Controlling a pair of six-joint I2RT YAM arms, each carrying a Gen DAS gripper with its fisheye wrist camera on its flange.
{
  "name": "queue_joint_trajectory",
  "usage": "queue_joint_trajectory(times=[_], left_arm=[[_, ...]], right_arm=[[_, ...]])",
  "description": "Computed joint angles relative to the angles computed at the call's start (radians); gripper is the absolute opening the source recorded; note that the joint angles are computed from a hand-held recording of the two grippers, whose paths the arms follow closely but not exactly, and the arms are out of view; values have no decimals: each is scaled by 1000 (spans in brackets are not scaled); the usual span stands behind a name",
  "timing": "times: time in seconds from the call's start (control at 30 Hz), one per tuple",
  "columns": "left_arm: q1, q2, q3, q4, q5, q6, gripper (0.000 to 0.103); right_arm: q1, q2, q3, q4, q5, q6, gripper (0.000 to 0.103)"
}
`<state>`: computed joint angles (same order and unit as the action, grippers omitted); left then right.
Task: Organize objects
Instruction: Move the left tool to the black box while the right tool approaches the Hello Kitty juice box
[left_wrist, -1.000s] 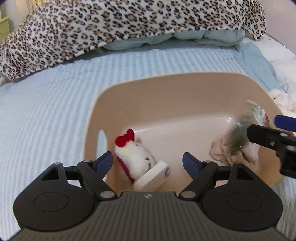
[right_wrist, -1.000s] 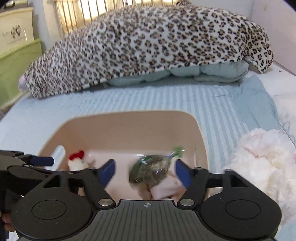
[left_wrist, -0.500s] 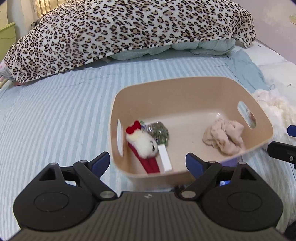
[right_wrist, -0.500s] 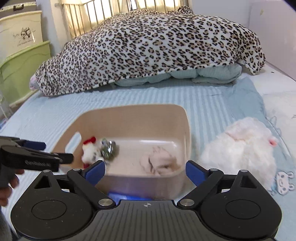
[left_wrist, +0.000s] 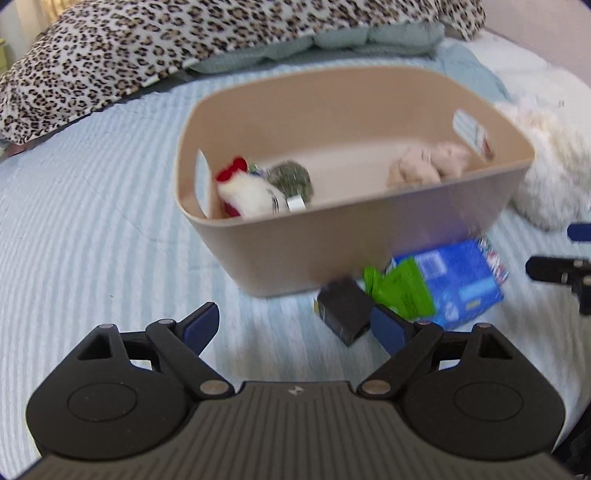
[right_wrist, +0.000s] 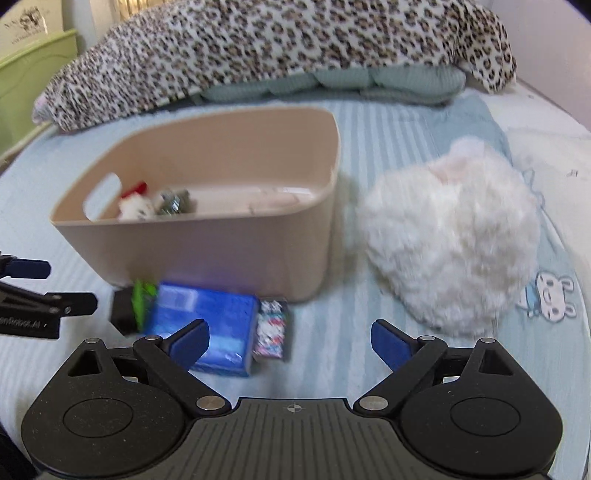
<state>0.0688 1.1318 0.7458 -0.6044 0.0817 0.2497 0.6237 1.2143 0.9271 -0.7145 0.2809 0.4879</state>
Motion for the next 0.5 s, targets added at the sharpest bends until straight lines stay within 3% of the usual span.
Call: queue_joint_trajectory(times=[0.23, 0.5], left_arm=[[-9, 87, -59, 104, 0, 8, 89], [-47, 177, -79, 218, -4, 11, 89]], right_arm=[[-32, 58, -59, 53, 0, -33, 95], [-83, 133, -97, 146, -72, -75, 93]])
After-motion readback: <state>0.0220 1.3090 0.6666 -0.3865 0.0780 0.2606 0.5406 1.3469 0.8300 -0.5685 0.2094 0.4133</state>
